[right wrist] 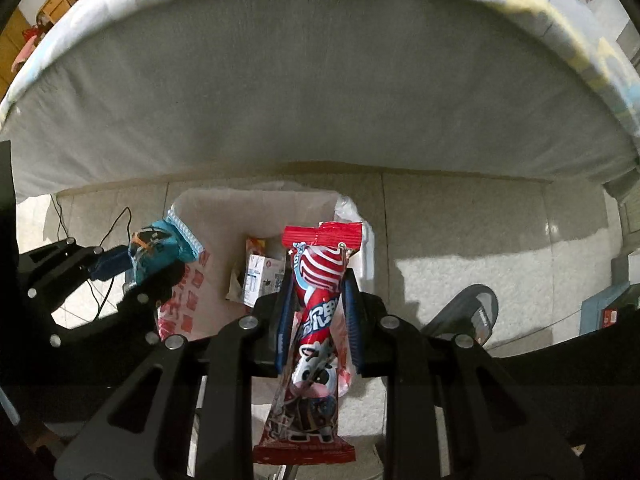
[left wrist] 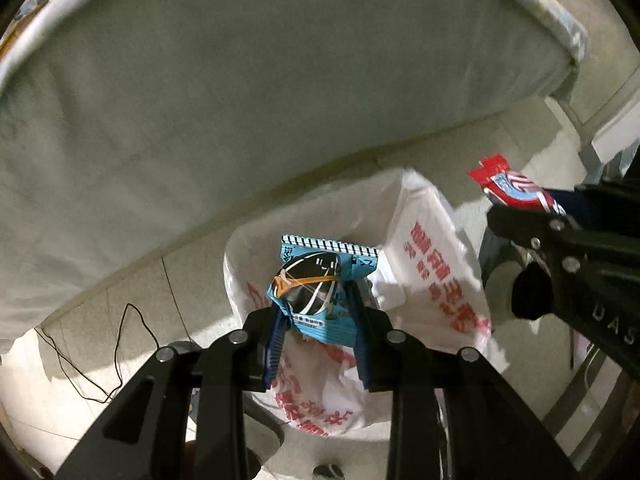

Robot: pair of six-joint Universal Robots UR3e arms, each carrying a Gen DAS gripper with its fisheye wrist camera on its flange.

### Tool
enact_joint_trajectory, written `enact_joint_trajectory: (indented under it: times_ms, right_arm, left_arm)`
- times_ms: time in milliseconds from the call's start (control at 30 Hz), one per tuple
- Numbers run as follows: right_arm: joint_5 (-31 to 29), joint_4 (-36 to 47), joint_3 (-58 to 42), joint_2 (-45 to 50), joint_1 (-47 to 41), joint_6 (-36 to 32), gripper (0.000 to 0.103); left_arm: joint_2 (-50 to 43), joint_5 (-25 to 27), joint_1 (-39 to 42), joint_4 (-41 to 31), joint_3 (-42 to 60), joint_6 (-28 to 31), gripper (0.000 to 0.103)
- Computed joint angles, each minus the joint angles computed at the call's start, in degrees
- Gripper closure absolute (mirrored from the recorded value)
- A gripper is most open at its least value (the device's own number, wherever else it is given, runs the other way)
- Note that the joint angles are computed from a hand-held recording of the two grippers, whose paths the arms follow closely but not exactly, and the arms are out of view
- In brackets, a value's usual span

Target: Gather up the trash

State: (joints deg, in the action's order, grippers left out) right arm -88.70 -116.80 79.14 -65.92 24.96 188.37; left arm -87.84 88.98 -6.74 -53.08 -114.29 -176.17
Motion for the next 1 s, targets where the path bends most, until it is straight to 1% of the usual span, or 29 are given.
enact_joint_trajectory:
  times_ms: [100,167,233,267,300,333,367,400,467,833,1000]
  right_arm:
    - [0.99,0.47,-0.22,0.68,0.17,0.10,0.080]
    - [1.56,0.35,-0.33,1.04,0.24,0.22,0.079]
    - [1.94,0.13,-0.06,1.27,0.25,-0.04,0.079]
    - [2.26,0.63,-0.43,1.72,0.22,-0.04,0.078]
    - [2.27,0.90,-0.74,2.11,0.16,0.01,0.062]
    - [2.32,1.25,-1.01,2.39,0.13,0.24,0.037]
    - [2.96,0.53,-0.31,2.12,-0.06,0.49,0.031]
    - [3.40,0.19,-0.24,2.20,-0.10,0.60,0.029]
    - [3.60,0.33,-0.40,2.27,-0.12,0.63,0.022]
    - [4.17,0.38,-0.09,1.74,-0.28,0.99,0.022]
    - [4.85,0.29,0.23,0.06,-0.56,1.16,0.022]
  left_arm:
    - [0.10,0.34,-0.16,-0.57,-0.60,0.39,0.072]
    - [-0.90,0.99,-0.60,-0.65,-0.35,0.03,0.064]
    - [-1.18,0.85,-0.19,-0.99,-0.13,0.37,0.049]
    - [-1.15,0.61,-0.02,-0.96,-0.34,0.37,0.045]
    - [-1.00,0.66,0.04,-1.27,-0.29,0.36,0.042]
    - [-0.81,0.99,-0.04,-1.70,-0.12,0.31,0.039]
    - [-0.87,1.28,-0.09,-1.79,-0.06,0.20,0.036]
    - [-0.89,1.51,-0.07,-1.80,-0.16,-0.05,0.033]
    - [-0.83,1.57,0.08,-1.81,-0.32,-0.06,0.033]
    - [-0.49,1.89,0.05,-1.55,-0.61,0.34,0.033]
    - [1.88,1.24,0.88,-2.62,0.20,0.03,0.033]
